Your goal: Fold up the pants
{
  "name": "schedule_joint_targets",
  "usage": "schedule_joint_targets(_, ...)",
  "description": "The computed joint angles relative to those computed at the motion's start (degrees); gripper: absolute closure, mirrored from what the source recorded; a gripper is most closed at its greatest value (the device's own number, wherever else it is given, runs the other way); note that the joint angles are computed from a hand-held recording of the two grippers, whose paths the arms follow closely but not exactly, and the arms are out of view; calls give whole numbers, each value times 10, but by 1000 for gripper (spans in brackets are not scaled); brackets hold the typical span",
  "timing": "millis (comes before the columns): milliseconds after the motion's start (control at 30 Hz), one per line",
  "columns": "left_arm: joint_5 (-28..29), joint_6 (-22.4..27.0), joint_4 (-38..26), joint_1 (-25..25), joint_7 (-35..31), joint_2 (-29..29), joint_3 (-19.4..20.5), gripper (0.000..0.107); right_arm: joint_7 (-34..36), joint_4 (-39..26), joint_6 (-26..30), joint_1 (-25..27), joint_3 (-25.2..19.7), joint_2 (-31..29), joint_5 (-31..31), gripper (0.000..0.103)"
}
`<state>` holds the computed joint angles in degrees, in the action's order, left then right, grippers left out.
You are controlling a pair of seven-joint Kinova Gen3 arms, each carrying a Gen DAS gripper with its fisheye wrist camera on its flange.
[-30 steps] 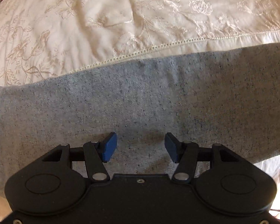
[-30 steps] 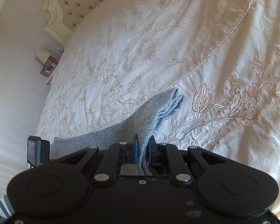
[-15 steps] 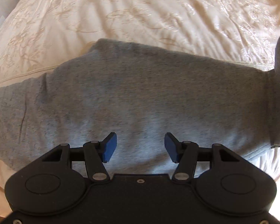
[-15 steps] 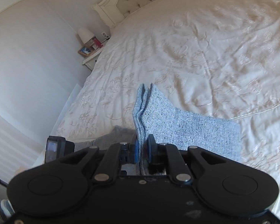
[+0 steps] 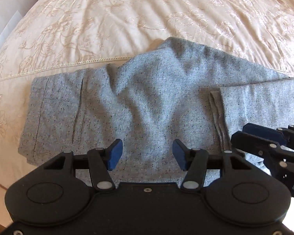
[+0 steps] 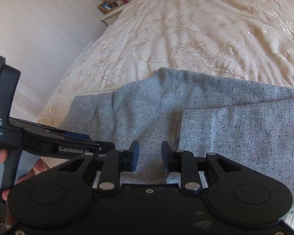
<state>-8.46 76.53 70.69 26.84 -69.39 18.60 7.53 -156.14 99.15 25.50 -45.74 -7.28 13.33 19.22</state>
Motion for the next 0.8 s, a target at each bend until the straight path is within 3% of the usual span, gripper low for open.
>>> schedule_joint_targets(100,18,-17,-19,-1,-18,8,9,46,-62,28,22,-64,67,-44,43,74)
schedule_joint_targets(200,44,-17,-51,6,-37,28,20,46,-132,56,92,-137,139,-89,92,74)
schedule_joint_targets(267,49,-13,-73,21,-44,47,23,46,-178,78,138,-150,154,-104,127,75)
schedule_joint_targets(400,42,-7,-96,60,-51,74,22,46,-192,98,216,-71,97,-114,109,84)
schedule_joint_targets(567,7,40,-99,111,-29,110,3,46,-82,144,186,62,23,-105,2,85)
schedule_joint_targets(667,23,27,-69,102,12,95,-4,44,-40,157,175,141,-52,-115,-23,85)
schedule_joint_targets(733,40,8,-44,81,46,67,-3,44,-15,152,182,173,-80,-124,-35,84)
schedule_joint_targets(800,23,1,-25,84,86,40,-19,44,11,144,182,215,-121,-136,-32,81)
